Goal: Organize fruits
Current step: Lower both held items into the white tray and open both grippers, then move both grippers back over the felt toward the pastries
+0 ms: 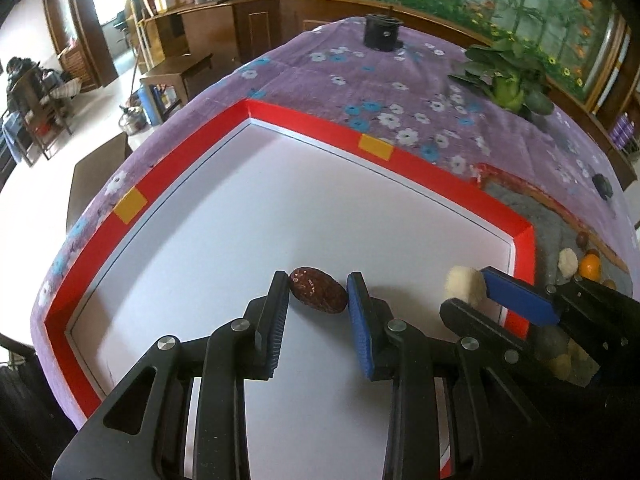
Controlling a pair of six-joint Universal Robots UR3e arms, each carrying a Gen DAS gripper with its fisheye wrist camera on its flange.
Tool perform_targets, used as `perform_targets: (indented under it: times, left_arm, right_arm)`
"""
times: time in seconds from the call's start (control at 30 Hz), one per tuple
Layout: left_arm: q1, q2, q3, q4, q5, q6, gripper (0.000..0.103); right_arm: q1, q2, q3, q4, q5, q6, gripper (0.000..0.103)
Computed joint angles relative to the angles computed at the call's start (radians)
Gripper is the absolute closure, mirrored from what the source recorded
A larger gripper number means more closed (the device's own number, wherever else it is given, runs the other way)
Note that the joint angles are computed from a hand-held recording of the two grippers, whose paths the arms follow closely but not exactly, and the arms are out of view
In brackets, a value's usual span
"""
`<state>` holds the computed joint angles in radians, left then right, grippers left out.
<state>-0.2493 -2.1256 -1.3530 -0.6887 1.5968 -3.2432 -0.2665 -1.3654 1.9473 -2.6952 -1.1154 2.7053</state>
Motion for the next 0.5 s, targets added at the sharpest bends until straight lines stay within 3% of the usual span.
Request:
perform_targets:
  times: [0.07,0.2,0.4,0.5]
  left_arm:
    - [-0.002,0.001,-0.001,0.002,0.008,0.001,0.073]
    - [-0.006,0.024,-0.033,0.041,0.018,-0.014,0.041]
    - [-0.049,0.066,-0.069,0.077,0.043,-0.014,0.040]
    - [-0.078,0.089,-0.089,0.091,0.034,-0.013,0.040]
  right_arm:
    - [-0.018,-0.022,0.028,-0.005,0.037,-0.013,0.062]
    - [-0.023,-0.088,0.100,-0.067,0.012,-0.009,0.056]
    - [-0.162,-0.277,0.244,-0.020,0.097,-0.039,0.056]
    - [-0.256,-0.406,0.330,0.020,0.129,-0.082,0.043]
